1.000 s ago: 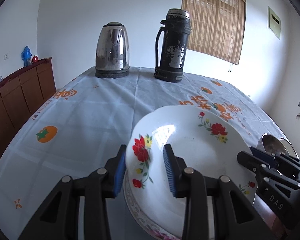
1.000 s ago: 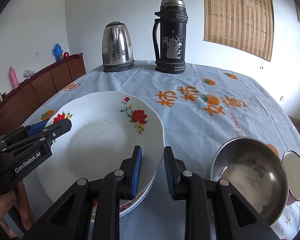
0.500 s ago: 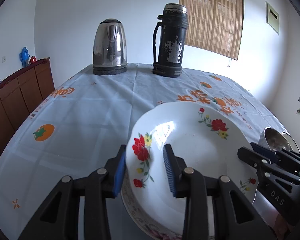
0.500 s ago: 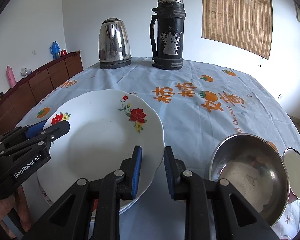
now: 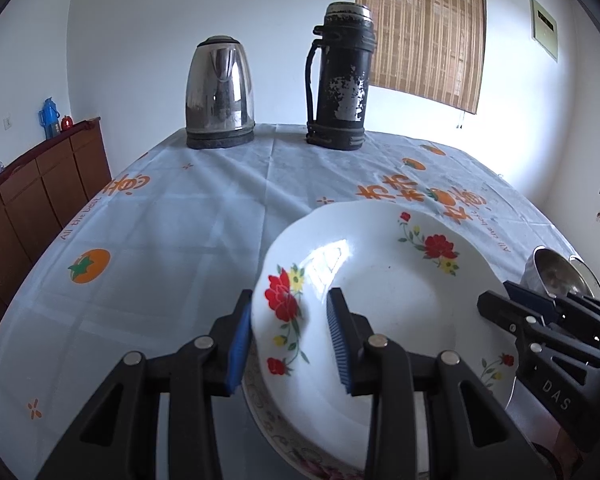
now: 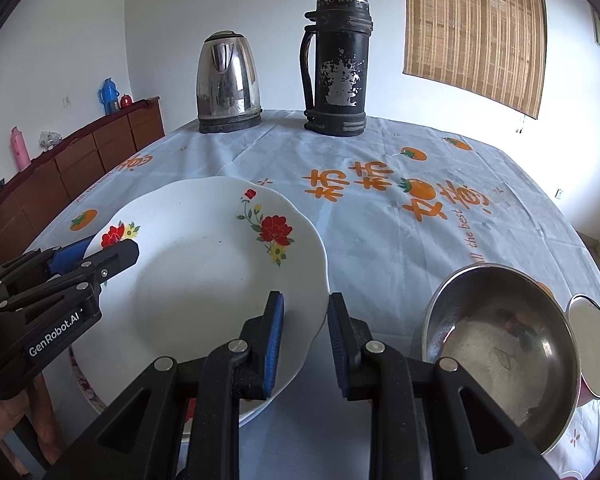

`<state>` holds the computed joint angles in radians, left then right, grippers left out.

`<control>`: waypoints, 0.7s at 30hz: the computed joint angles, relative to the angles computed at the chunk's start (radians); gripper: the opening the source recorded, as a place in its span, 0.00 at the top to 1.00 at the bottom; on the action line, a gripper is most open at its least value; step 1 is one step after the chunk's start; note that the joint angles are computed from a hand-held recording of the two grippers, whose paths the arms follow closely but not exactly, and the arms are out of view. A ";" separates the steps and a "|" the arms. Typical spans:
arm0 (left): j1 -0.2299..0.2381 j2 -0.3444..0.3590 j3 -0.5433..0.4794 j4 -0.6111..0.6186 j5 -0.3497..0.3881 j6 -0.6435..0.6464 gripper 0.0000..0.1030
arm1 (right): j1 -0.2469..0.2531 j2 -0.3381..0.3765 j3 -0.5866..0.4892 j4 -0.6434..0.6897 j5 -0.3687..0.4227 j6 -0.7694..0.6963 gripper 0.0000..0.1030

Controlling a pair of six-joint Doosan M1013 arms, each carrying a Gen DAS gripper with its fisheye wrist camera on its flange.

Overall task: Organize plates and bowls
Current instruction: 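Lower the red-flower plate onto the pink-floral plate stack with both tools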

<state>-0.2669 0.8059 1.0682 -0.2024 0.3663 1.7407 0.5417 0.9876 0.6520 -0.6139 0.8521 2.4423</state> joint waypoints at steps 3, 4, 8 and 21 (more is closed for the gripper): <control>-0.002 -0.001 0.003 0.017 -0.006 -0.008 0.67 | 0.000 0.001 0.000 -0.003 0.001 0.002 0.76; -0.002 -0.001 0.003 0.023 -0.008 -0.010 0.67 | 0.000 0.001 -0.001 -0.003 0.001 0.002 0.76; -0.004 0.000 0.000 0.044 -0.002 -0.018 0.67 | 0.000 0.004 -0.005 -0.002 0.007 0.002 0.76; -0.006 0.001 -0.002 0.057 0.003 -0.025 0.67 | 0.000 0.002 -0.003 -0.007 0.010 0.007 0.76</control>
<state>-0.2732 0.8067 1.0666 -0.1459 0.3694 1.7160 0.5420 0.9895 0.6487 -0.6213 0.8617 2.4493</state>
